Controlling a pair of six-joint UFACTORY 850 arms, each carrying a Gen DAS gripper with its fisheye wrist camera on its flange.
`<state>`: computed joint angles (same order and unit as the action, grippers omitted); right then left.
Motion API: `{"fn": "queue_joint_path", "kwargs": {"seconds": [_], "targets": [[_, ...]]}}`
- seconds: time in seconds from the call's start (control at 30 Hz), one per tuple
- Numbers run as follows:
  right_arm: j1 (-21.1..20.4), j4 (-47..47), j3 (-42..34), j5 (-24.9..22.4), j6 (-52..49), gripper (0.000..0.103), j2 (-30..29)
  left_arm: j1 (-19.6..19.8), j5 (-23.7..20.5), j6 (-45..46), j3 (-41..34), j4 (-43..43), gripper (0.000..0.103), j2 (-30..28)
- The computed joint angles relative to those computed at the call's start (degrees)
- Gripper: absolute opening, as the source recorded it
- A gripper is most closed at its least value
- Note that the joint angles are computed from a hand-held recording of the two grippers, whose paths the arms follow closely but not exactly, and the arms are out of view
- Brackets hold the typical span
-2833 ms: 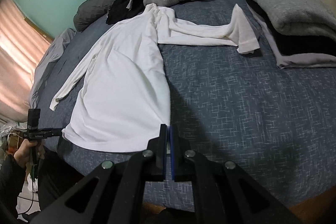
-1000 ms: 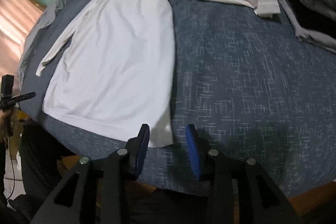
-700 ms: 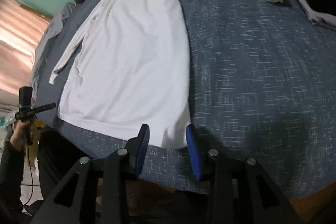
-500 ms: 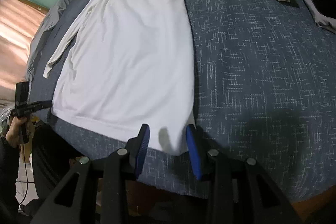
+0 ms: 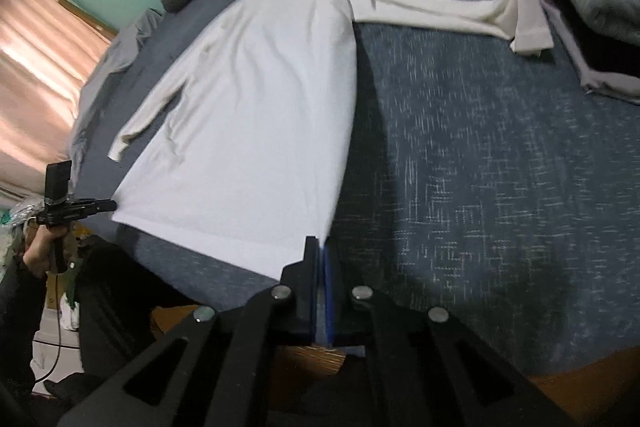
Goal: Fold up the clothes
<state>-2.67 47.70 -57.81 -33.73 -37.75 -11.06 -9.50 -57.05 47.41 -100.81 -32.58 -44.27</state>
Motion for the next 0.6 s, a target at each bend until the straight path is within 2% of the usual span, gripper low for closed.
{"fn": "queue_joint_path", "kwargs": {"seconds": [0.23, 0.47, 0.6], "targets": [[1.8, -6.2, 1.5, 0.8, 3.6, 0.002, 1.6, 2.2, -0.4, 4.1, 4.2, 1.7, 0.001, 3.3], [4.2, -13.4, 2.4, 4.0, 9.2, 0.002, -0.8, 3.1, 0.9, 1.7, 4.6, 1.3, 0.001, 0.7], [4.2, -14.4, 2.3, 5.2, 10.2, 0.002, -1.5, 3.4, 0.8, 1.8, 4.5, 0.7, 0.001, 0.4]]}}
